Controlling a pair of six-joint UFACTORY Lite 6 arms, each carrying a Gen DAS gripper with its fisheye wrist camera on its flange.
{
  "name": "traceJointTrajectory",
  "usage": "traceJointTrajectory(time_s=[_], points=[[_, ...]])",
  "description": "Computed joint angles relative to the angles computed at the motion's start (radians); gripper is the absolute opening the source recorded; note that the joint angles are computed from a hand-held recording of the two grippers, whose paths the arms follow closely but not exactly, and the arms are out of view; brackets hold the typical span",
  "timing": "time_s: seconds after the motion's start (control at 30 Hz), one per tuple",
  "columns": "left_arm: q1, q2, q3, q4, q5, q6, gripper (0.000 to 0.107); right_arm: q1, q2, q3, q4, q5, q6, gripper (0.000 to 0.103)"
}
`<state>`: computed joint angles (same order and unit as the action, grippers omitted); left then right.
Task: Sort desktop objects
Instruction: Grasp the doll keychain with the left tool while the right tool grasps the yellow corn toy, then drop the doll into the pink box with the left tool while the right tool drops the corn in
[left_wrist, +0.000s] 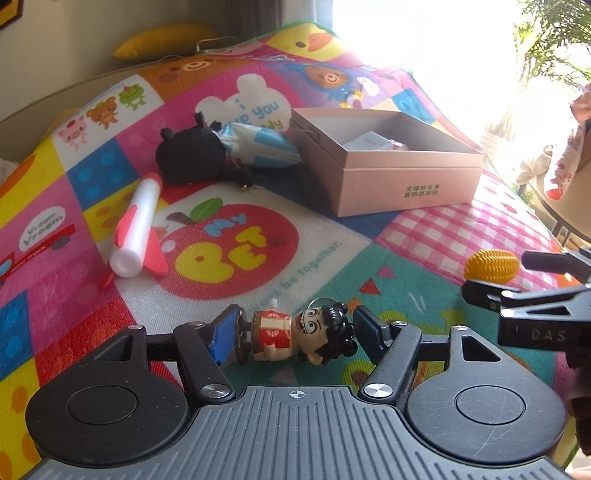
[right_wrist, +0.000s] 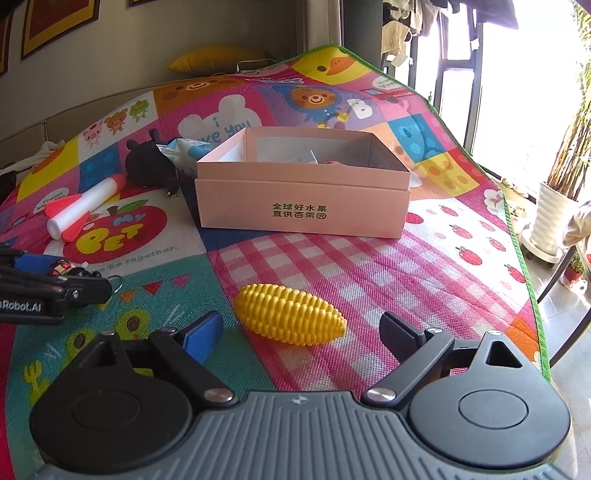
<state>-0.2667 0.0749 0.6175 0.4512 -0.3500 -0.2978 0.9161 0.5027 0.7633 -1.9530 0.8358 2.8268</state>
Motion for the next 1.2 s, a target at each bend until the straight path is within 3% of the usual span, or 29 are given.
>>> traceJointTrajectory(time_s=[0.13, 0.2, 0.37, 0.5, 0.67, 0.8, 0.93, 1.07, 1.2], points=[[0.009, -0.062, -0.062, 0.058, -0.009, -0.034, 0.072, -0.015, -0.008, 0.03, 0.005, -0.054, -0.033, 0.081], [0.012, -0.088, -0.08, 0.081, -0.009, -0.056, 0.072, -0.018, -0.012, 0.05, 0.008, -0.082, -0.062, 0.064], [0.008, -0.207, -0.133, 0.155, 0.015, -0.105, 0.072, 0.042, -0.041, 0.065, 0.148, -0.036, -0.246, 0.064], [0.012, -0.314, -0.122, 0.413, 0.03, -0.354, 0.072, 0.107, -0.236, -0.055, 0.224, 0.013, -0.38, 0.064], [-0.091, -0.354, 0.016, 0.313, 0.063, -0.26, 0.072, 0.151, -0.591, -0.169, 0.358, 0.11, -0.638, 0.064], [-0.173, -0.208, 0.242, 0.1, 0.091, -0.053, 0.072, 0.11, -0.795, -0.173, 0.344, 0.173, -0.799, 0.064], [-0.216, 0.028, 0.498, -0.014, 0.083, 0.064, 0.072, -0.156, -0.838, -0.072, 0.252, -0.046, -0.843, 0.064], [-0.216, 0.279, 0.738, 0.001, 0.046, 0.065, 0.073, -0.411, -0.658, 0.107, 0.113, -0.279, -0.758, 0.064], [-0.196, 0.527, 1.013, 0.156, 0.129, -0.156, 0.094, -0.538, -0.329, 0.397, -0.034, -0.396, -0.655, 0.064]])
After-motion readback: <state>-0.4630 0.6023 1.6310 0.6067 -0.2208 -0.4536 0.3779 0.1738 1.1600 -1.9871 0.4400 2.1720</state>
